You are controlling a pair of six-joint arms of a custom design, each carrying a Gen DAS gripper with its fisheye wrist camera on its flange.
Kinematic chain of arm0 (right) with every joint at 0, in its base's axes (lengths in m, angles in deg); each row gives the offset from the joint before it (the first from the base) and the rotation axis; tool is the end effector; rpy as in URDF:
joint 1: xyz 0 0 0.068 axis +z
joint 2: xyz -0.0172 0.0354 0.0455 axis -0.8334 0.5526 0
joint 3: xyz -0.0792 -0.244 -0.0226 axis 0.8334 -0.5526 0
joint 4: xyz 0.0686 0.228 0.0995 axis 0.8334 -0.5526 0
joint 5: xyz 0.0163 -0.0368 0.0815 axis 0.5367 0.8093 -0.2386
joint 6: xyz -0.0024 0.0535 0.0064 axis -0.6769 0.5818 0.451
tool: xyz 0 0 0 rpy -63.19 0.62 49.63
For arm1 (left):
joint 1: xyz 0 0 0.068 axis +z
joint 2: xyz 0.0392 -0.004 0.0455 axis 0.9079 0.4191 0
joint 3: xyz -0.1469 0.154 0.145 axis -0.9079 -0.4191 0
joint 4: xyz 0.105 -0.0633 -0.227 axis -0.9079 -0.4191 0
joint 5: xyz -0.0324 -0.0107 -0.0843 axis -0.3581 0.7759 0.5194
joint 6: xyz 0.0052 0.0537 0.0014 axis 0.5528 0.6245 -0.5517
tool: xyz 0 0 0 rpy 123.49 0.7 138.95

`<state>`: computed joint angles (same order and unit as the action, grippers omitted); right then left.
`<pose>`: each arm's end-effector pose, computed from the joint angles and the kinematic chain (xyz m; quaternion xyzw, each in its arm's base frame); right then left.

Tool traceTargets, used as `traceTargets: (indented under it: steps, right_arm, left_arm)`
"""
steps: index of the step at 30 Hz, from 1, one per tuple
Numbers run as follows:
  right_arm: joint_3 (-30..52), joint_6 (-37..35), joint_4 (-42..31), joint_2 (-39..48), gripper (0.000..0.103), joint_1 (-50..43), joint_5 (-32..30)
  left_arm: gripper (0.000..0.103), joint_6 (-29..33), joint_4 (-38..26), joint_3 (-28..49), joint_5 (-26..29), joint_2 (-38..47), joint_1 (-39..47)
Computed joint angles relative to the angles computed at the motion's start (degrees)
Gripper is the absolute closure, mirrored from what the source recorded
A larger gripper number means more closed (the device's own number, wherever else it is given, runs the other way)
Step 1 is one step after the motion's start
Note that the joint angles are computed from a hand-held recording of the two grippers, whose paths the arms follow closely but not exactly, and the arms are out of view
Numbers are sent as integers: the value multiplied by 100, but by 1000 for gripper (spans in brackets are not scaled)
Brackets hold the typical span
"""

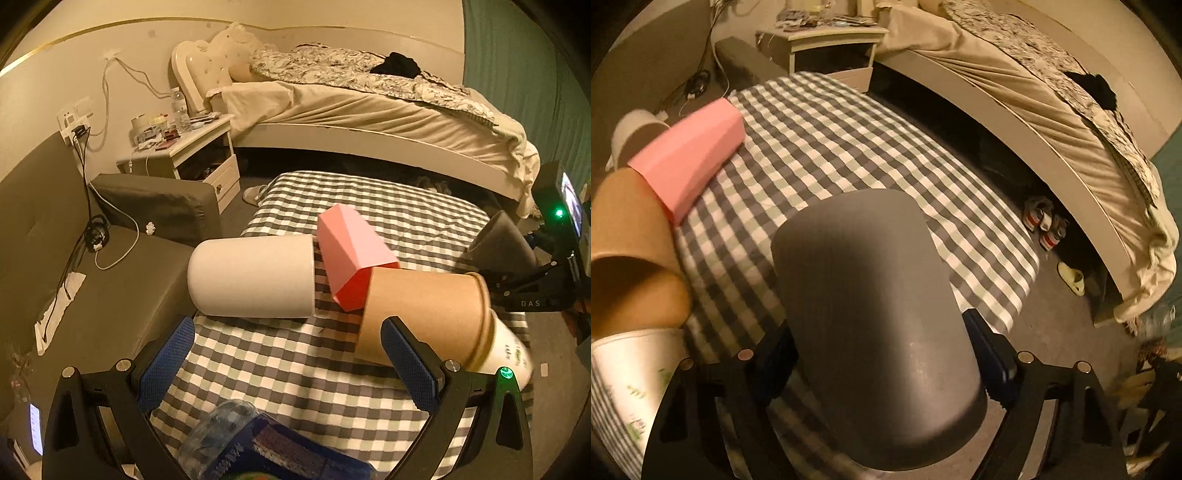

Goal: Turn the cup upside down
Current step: 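Lift the grey cup with the right gripper and rotate it upright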

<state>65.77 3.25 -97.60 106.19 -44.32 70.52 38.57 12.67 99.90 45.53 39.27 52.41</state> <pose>0.3499 0.0700 0.1888 -0.1816 0.9504 -0.0681 0.2431 0.2705 -0.0588 0.2489 0.0845 0.9292 -0.0080 0.3597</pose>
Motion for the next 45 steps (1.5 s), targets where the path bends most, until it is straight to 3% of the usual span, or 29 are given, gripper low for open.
traceTargets:
  steps: [7, 11, 14, 18, 20, 25, 29, 35, 45]
  right_arm:
    - [-394, 1051, -1043, -1557, 32, 521, 570]
    - [-106, 2136, -2226, -2437, 32, 1248, 1007]
    - [453, 3234, -3323, -2786, 32, 2238, 1482]
    - [1372, 5388, -4767, -2548, 32, 4138, 2070]
    - [1558, 6400, -5075, -2347, 32, 4876, 2114]
    - [1045, 8745, -4485, -1886, 32, 6102, 1721]
    - [469, 9556, -3399, -1437, 32, 6402, 1473]
    - [133, 9764, -2481, -701, 32, 6226, 1154]
    - [-405, 9575, -1779, -512, 32, 5565, 1025]
  left_arm:
    - [0, 94, -758, 152, 433, -843, 134]
    - [0, 289, -1346, 275, 717, -1530, 377]
    - [0, 609, -1833, 316, 1265, -2109, 894]
    - [0, 1405, -2462, 186, 2228, -2778, 2090]
    - [0, 1973, -2722, 41, 2809, -2988, 2914]
    - [0, 3387, -2963, -544, 3778, -3228, 4666]
    - [0, 4158, -2930, -1023, 4047, -3092, 5429]
    - [0, 4852, -2562, -1529, 3998, -2941, 5793]
    - [0, 4372, -1880, -1901, 3579, -2796, 5090]
